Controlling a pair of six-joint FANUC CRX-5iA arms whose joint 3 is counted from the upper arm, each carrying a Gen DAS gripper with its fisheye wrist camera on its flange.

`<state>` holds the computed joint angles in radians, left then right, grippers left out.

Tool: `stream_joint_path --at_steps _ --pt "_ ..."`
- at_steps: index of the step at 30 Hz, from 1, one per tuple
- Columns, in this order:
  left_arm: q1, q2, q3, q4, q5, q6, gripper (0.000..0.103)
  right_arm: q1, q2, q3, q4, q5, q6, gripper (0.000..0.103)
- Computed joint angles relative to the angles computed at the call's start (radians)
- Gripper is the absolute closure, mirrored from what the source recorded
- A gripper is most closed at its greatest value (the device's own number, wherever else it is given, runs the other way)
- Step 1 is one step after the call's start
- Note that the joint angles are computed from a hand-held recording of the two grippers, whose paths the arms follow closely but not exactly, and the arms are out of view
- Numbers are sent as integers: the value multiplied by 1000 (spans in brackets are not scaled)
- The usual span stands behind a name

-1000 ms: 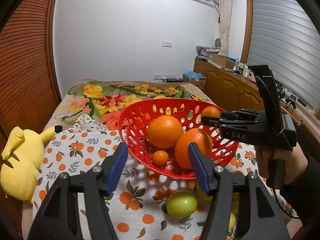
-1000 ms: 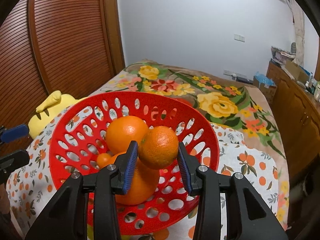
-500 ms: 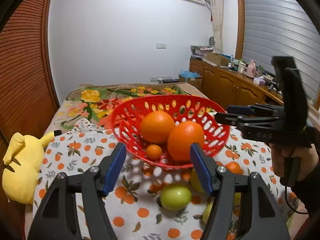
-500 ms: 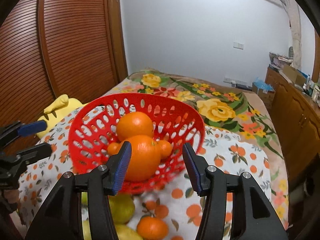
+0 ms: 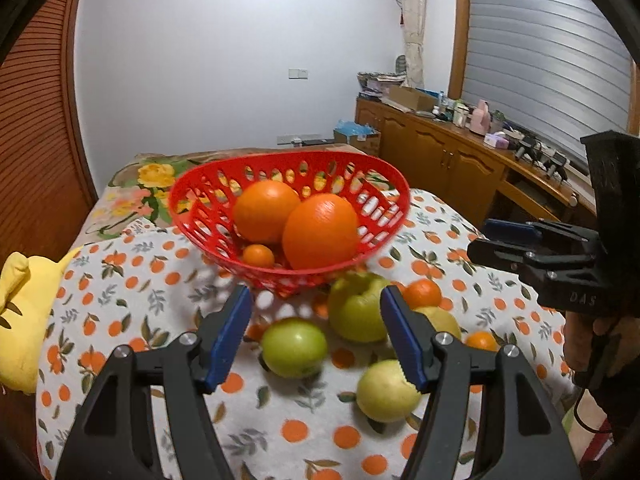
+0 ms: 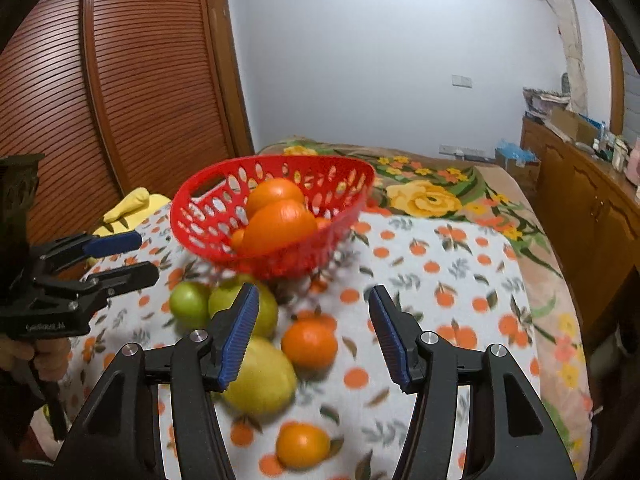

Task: Organize fruits
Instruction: 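Withdraw both grippers from the basket toward the remaining fruit, then grasp a pale green pear with the left gripper while the right gripper grasps a mandarin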

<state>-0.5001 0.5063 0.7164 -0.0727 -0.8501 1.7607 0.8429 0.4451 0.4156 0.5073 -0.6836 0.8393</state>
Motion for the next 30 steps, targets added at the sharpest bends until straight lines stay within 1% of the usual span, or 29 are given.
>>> stream_joint_path --at_steps 5,12,17,25,30 --pt "-11 -4 -30 30 -1 -19 37 13 -57 -108 13 21 -47 45" --pt "-17 -16 -91 79 20 -46 37 31 -86 -182 10 11 -70 45" --pt "-22 -27 -124 97 27 -60 37 36 -92 -201 -26 2 -58 45" --pt "-30 -25 -138 108 13 -64 37 38 -83 -192 -79 -20 -27 55" --pt "-31 -18 -130 109 4 -61 37 39 -70 -173 -98 -40 -5 59"
